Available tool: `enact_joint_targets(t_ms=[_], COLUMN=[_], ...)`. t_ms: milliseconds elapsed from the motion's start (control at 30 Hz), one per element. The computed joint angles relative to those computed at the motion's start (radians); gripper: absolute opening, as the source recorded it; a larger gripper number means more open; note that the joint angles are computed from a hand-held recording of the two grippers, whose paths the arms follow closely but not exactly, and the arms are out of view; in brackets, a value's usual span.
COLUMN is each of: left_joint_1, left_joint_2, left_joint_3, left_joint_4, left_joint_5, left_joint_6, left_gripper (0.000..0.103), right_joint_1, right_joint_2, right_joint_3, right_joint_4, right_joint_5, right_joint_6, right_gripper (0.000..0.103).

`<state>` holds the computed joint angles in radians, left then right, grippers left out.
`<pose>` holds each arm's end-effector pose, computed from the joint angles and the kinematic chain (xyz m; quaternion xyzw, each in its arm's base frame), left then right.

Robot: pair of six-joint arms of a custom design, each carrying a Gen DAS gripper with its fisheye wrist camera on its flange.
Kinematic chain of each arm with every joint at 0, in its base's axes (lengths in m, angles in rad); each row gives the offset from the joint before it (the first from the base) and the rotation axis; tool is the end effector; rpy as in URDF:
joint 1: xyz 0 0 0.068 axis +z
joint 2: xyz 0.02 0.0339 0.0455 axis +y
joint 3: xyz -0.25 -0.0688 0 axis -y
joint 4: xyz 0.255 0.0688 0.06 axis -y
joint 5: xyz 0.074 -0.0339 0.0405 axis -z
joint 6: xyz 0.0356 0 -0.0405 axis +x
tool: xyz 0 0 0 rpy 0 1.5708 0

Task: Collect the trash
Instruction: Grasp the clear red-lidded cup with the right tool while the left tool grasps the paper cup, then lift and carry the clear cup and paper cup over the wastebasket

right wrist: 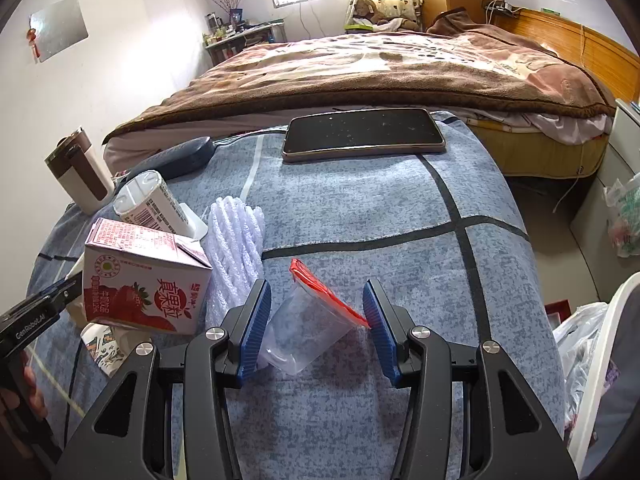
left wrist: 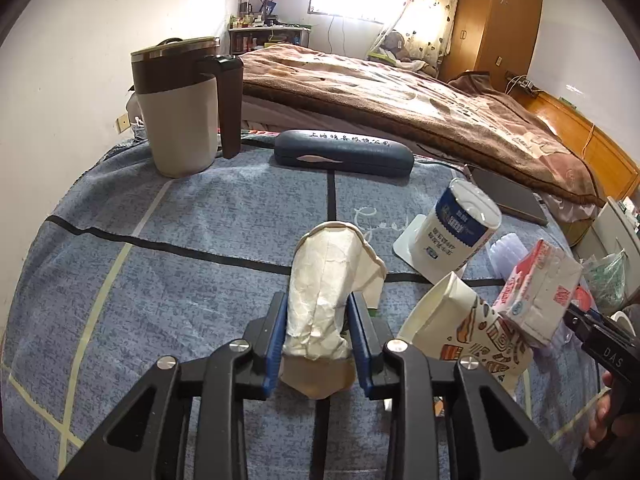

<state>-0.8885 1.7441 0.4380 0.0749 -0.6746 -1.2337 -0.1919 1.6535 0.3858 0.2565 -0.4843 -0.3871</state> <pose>0.1570 -0.1580 0.0333 -0.2148 0.9067 0.0200 0.3625 0.2290 -0.0276 0.0478 -0.1568 0.9222 0.1443 0.3227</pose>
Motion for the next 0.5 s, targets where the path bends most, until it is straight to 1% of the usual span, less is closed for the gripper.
enact_joint_targets(t_ms=[233,500], left_joint_1=[-0.064,-0.19], left_joint_2=[-0.022,-0.07], left_joint_3=[0.015,0.054], left_joint_4=[-0.085,-0.248], left_joint_5=[-0.031,-0.087], left_joint_6=[-0.067,-0.215], left_gripper=[0.031,0.031], right_joint_1=[-0.02,-0.069], right_joint_2=[-0.031,-0.12], right_joint_3=[-0.017,-0.055], right_joint_4=[-0.022,-0.08], right_joint_5=[-0.028,-0.064], right_joint_6=[-0.022,-0.066], right_gripper=[0.05,0.05])
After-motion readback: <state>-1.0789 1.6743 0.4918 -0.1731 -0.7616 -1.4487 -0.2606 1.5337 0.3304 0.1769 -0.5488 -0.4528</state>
